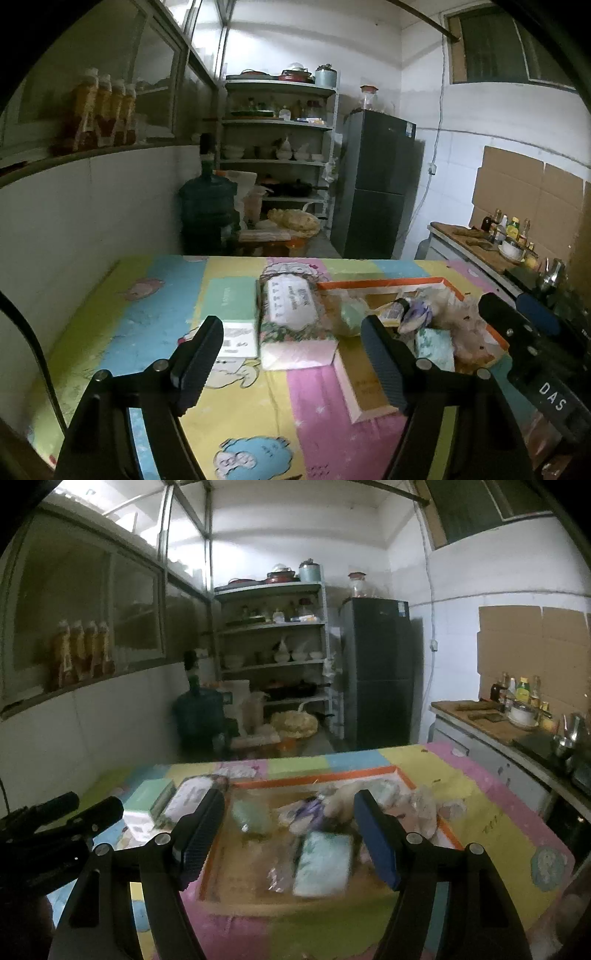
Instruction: Organize soft objects
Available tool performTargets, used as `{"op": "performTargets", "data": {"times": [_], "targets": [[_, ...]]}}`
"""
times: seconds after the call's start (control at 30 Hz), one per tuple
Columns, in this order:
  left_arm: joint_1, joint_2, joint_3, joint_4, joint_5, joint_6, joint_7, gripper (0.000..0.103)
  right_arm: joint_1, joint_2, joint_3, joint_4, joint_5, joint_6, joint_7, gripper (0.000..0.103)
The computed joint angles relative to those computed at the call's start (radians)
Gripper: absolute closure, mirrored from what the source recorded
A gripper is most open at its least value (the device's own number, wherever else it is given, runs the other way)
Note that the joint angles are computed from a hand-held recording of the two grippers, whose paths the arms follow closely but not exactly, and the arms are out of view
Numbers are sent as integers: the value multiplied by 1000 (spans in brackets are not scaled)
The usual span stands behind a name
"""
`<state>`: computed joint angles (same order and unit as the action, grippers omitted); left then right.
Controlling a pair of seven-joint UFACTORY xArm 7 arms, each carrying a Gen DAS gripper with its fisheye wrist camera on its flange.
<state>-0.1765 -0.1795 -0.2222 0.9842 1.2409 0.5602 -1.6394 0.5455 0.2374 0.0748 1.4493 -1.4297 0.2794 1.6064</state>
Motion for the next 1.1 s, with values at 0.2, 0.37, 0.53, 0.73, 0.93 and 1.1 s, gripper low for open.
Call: {"op": "performTargets", "data": {"times": [0.2, 0.37, 0.53, 0.73, 0.93, 1.1], "targets": [[8, -77, -13, -77, -28, -6, 6, 26, 25, -36, 32, -50, -13, 52, 49, 29], [29, -131, -41, -127, -51, 2, 2, 26, 25, -51, 52, -86, 4, 48, 69, 29], [50, -164, -67, -155, -64, 1, 2, 26, 30, -68, 62, -110, 7, 55, 77, 29], [71, -176, -88, -163, -66, -1, -2, 26, 21, -88, 75, -126, -23, 61, 107, 29], [77, -194, -100, -178, -71, 4, -8, 26, 15, -91, 86, -132, -32, 58, 118, 29], [80, -205, -107, -186, -81, 14, 3, 26, 17, -90, 91, -129, -47, 63, 134, 29]]}}
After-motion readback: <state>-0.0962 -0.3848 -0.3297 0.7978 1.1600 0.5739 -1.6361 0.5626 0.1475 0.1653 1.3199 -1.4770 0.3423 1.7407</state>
